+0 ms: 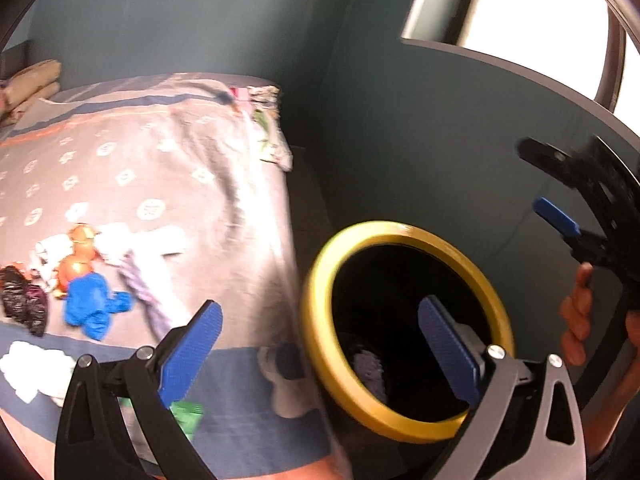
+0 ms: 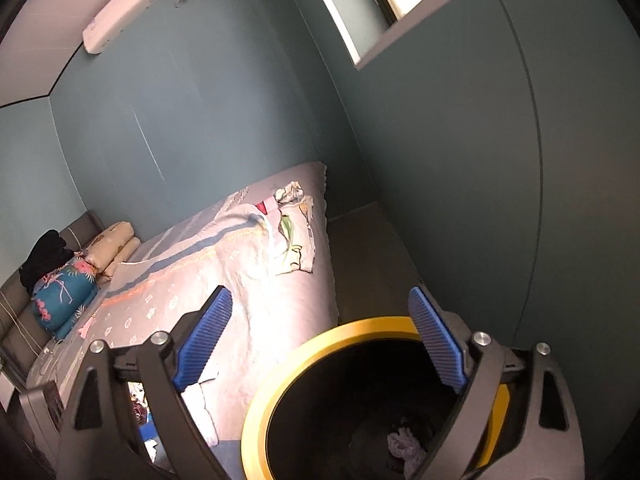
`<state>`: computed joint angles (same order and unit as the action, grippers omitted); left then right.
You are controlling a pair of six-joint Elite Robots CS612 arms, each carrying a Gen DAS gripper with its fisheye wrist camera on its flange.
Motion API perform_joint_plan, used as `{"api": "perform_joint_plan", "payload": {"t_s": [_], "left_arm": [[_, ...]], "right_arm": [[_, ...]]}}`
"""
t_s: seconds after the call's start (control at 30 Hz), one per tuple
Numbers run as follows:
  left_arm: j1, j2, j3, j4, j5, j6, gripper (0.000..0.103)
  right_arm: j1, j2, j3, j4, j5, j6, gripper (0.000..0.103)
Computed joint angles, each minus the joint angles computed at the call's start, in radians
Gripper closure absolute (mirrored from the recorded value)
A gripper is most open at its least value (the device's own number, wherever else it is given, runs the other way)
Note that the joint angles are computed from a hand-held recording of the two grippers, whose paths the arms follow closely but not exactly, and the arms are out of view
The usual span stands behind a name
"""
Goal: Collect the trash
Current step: 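Move both open tools back over the bed toward the remaining trash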
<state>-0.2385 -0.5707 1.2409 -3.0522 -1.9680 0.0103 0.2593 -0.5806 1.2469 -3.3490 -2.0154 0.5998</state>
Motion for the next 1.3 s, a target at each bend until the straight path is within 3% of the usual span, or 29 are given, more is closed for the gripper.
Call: {"api": "perform_joint_plan", "payload": {"t_s": [0.2, 0.33, 0.5, 0.6, 0.67, 0.97, 1.1, 1.3], "left_arm": [[0.024, 0.011, -0.026, -0.017, 0.08, -0.011, 0.008], [0.047, 0.01, -0.024, -0.013, 0.126, -0.002, 0.008], [0.074, 0.018, -0.041, -0.028, 0.213, 0.006, 0.008], [0.098, 0.029, -0.072, 0.0, 0.236, -0.01, 0.008], [0.107, 0.034, -0.082, 0.002, 0.267, -0.011, 0.008], [0.163, 0.077, -0.171, 0.03, 0.359, -0.056, 0.008], [0.183, 0.099, -0.206, 0.02, 0.404, -0.079, 0.008], [0.201, 0.136, -0.256, 0.066, 0.406, -0.115, 0.008]], "right_arm": [[0.019, 0.044, -0.064, -0.042, 0.009, -0.126, 0.008], [0.026, 0.068, -0.102, -0.044, 0.076, -0.21, 0.008], [0.053, 0.11, -0.175, -0.01, 0.111, -0.331, 0.008], [0.059, 0.12, -0.192, 0.001, 0.183, -0.327, 0.008], [0.06, 0.129, -0.212, 0.031, 0.257, -0.327, 0.008], [0.1, 0.193, -0.335, 0.257, 0.37, -0.425, 0.008], [0.124, 0.223, -0.386, 0.352, 0.37, -0.516, 0.008], [0.152, 0.26, -0.438, 0.431, 0.354, -0.645, 0.008]]}}
